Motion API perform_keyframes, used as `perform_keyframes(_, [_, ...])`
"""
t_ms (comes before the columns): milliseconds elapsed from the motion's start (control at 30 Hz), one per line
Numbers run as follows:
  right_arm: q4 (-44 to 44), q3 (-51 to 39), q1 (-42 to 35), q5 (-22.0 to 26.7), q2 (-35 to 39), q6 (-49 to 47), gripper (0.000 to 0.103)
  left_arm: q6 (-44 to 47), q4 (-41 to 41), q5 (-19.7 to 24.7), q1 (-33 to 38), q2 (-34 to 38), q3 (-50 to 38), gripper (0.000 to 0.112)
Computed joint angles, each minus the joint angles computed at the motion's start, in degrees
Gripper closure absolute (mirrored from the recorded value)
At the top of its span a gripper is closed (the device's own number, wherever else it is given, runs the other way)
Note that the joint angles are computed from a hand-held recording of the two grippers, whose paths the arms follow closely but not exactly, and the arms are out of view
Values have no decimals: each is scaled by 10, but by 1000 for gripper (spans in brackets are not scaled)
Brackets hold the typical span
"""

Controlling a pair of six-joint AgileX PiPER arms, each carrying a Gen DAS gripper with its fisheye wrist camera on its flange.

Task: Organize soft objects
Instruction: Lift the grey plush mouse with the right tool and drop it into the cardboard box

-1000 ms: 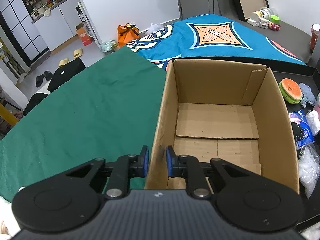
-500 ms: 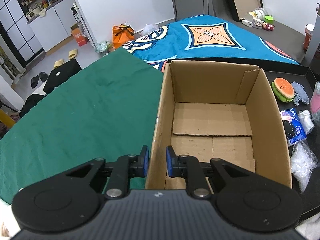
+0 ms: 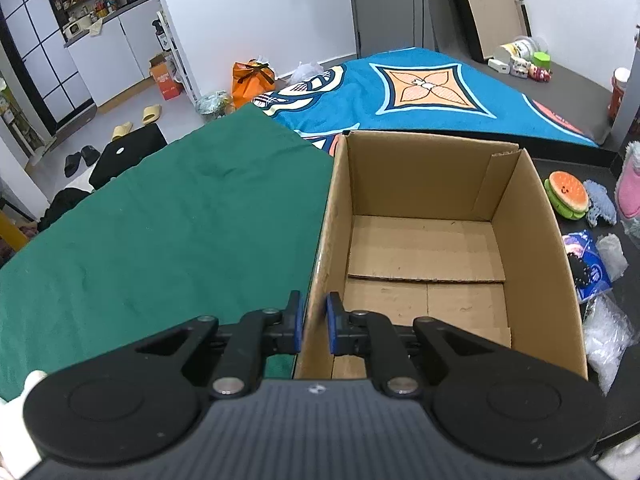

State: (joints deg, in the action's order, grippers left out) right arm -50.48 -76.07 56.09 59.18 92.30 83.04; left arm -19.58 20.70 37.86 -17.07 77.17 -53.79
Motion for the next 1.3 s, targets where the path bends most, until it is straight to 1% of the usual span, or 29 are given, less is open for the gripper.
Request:
perform_keyframes(300, [8,-77,7,-6,40,-59,59,45,-61,-19,32,-2,3,102])
perform_keyframes(533, [21,-165,9,-13,100,-110,59,75,-98,-31,50,3,4,101])
perform_keyframes(767, [57,-244,5,-23,161,-183,59,178,-217,-31,104,17,-1,101])
perform_keyframes(1033, [82,-339,5,2,231,-258,59,266,-318,-23,148,26,-2,101])
perform_keyframes(1200, [116,-384,-5,1,259,-304,58,296,-352,-21,164,28,0,101])
perform_keyframes(1233, [127,-392,-8,3,263,-314,56,297,-354,-21,164,27,1,101])
perform_keyframes(1300, [146,-436,-9,33,289,-345,53,306,-364,-21,167,26,3,101])
